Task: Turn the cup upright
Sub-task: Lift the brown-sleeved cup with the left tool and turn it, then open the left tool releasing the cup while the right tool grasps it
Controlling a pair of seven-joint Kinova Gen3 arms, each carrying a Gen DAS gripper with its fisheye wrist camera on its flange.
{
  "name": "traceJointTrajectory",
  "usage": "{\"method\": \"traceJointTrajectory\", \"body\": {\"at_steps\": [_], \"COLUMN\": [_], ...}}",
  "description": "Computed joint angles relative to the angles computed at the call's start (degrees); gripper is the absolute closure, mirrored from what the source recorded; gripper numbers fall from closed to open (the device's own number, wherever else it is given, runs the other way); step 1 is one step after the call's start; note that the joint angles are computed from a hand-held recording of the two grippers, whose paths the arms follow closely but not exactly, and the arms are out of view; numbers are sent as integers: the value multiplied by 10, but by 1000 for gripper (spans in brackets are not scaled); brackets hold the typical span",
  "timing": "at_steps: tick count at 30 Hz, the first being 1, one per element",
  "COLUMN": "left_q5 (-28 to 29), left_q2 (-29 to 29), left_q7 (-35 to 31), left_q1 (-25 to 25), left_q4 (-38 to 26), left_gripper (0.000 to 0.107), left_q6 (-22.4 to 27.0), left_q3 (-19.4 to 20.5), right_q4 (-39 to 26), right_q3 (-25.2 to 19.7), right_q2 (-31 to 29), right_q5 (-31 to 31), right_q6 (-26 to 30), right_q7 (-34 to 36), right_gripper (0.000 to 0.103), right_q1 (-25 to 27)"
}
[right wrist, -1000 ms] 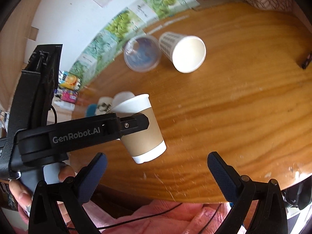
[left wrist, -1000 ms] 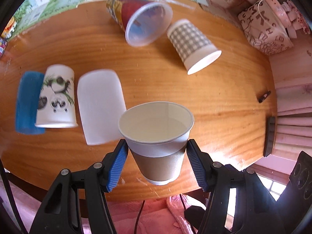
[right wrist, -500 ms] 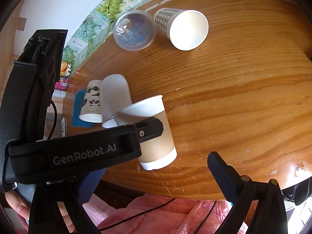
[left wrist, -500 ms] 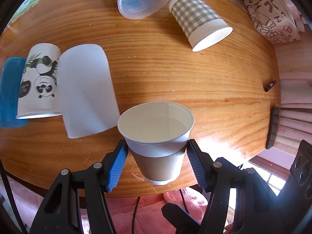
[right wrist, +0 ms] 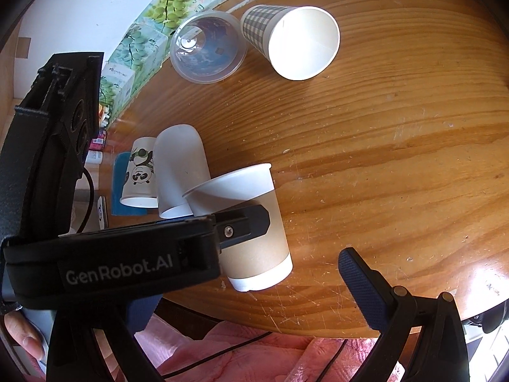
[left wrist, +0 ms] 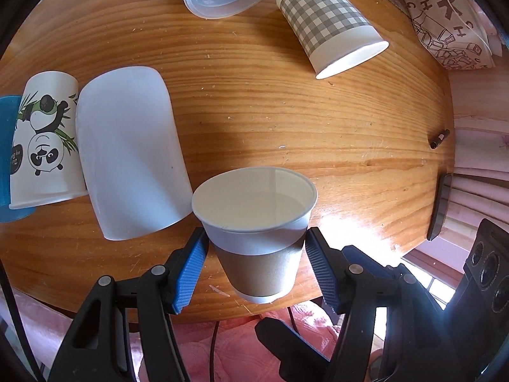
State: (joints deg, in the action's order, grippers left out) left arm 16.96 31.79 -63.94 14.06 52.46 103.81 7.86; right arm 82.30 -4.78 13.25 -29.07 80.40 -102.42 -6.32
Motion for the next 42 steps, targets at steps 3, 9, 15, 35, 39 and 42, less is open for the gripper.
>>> {"method": "traceJointTrajectory", "body": {"at_steps": [3,9,15,35,39,42], "left_q5": [3,1,-16,-227,-253,-263], "left_q2": [-2,-29,-83,-323,-361,-370], "left_q7": [1,-1,-9,86,112,130], "left_q1": [-1,3,9,41,40,36], "left_q4": [1,21,69,314,360,372], "left_gripper": [39,35,35,35,35,35], "left_q6": [-1,-30,-88,-349,-400,-409], "left_q3": [0,0,-4,17,33,46], "right_q4": [2,13,32,139,174,190], "right_q3": [1,3,5,-7,-23,-24], "right_q2": [-2,-16,-42,-140,-167,-173], "right_q5": [-2,-4,1,78,150,180], "right_q6": [0,-7,-25,-204,-278,-307], "right_q7": [4,7,13,31,4,-10], "right_gripper": [0,0,0,0,0,0], "right_q1": [4,5,1,-56,-78,-86]}}
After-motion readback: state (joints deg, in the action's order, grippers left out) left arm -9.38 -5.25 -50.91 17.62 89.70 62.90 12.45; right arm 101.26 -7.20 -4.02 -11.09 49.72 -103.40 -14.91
